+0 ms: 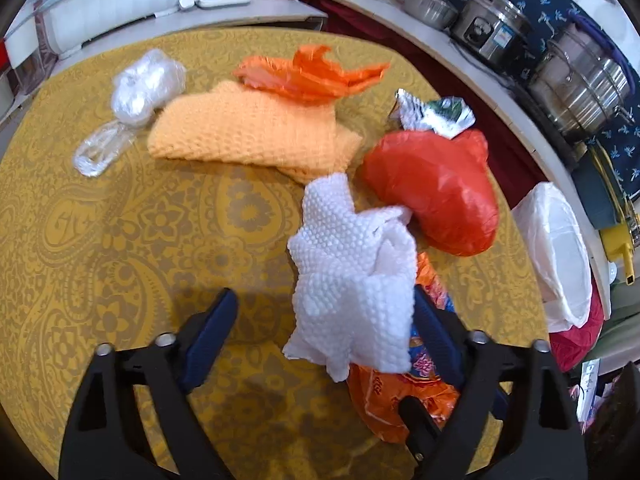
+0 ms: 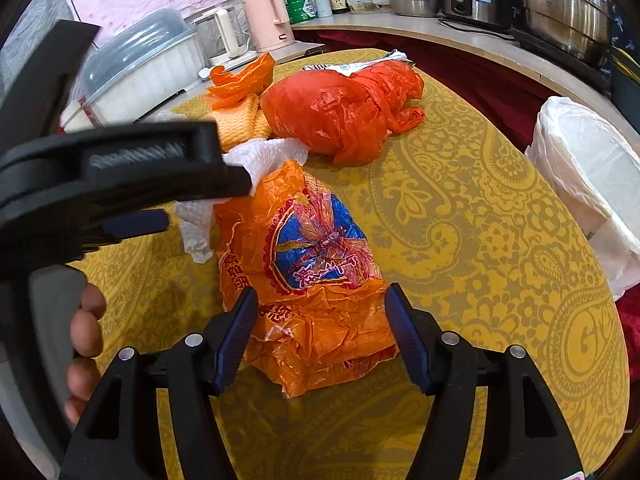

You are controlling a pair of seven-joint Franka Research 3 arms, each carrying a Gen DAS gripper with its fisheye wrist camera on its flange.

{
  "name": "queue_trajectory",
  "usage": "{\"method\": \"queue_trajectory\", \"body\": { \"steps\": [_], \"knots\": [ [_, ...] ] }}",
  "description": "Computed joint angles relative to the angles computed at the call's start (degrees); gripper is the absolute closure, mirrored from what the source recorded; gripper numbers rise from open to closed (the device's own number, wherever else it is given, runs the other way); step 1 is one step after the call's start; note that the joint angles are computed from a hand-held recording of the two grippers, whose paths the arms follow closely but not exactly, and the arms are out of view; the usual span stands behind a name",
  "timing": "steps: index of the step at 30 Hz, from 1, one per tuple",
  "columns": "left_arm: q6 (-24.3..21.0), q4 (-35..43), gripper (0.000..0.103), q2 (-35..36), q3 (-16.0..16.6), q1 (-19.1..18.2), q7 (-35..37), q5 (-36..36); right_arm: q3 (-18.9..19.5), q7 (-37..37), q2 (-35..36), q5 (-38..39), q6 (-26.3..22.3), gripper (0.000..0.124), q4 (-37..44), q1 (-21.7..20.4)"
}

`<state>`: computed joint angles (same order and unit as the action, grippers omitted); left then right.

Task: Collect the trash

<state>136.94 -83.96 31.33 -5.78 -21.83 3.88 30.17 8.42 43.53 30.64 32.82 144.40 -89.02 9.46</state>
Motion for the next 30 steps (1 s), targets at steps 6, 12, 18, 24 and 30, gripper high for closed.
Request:
{"method": "queue_trajectory", "body": {
  "steps": [6, 12, 18, 24, 30],
  "knots": [
    [4.20, -2.86, 0.060, -0.80, -0.95, 1.22, 1.92, -2.14, 0.41, -0.68, -0.01, 0.78, -1.78, 0.080, 0.08, -0.71],
    [5.90, -4.72, 0.083, -2.66, -0.44, -0.03, 1.61, -0.88, 0.36, -1.65, -1.41, 2.03, -2.30, 0.095, -1.45, -1.14],
    [6.66, -7.50, 0.083, -5.87, -0.18, -0.96, -1.74, 2.36, -0.24, -1.51, -1.95, 3.47, -4.30, 0.121, -1.27, -2.27],
    [5.72, -8.58, 0.084, -7.92, -0.53, -1.72, -4.54, 4.95, -0.56, -3.06, -3.89, 5.23, -3.65, 0.123, -3.33, -3.00],
    [5.82, -11.02, 0.083, -9.76, -1.45, -1.12, -6.75, 6.34, -1.26, -1.76, -3.80, 5.87, -7.41, 0.116, -2.40, -4.27]
  ]
}}
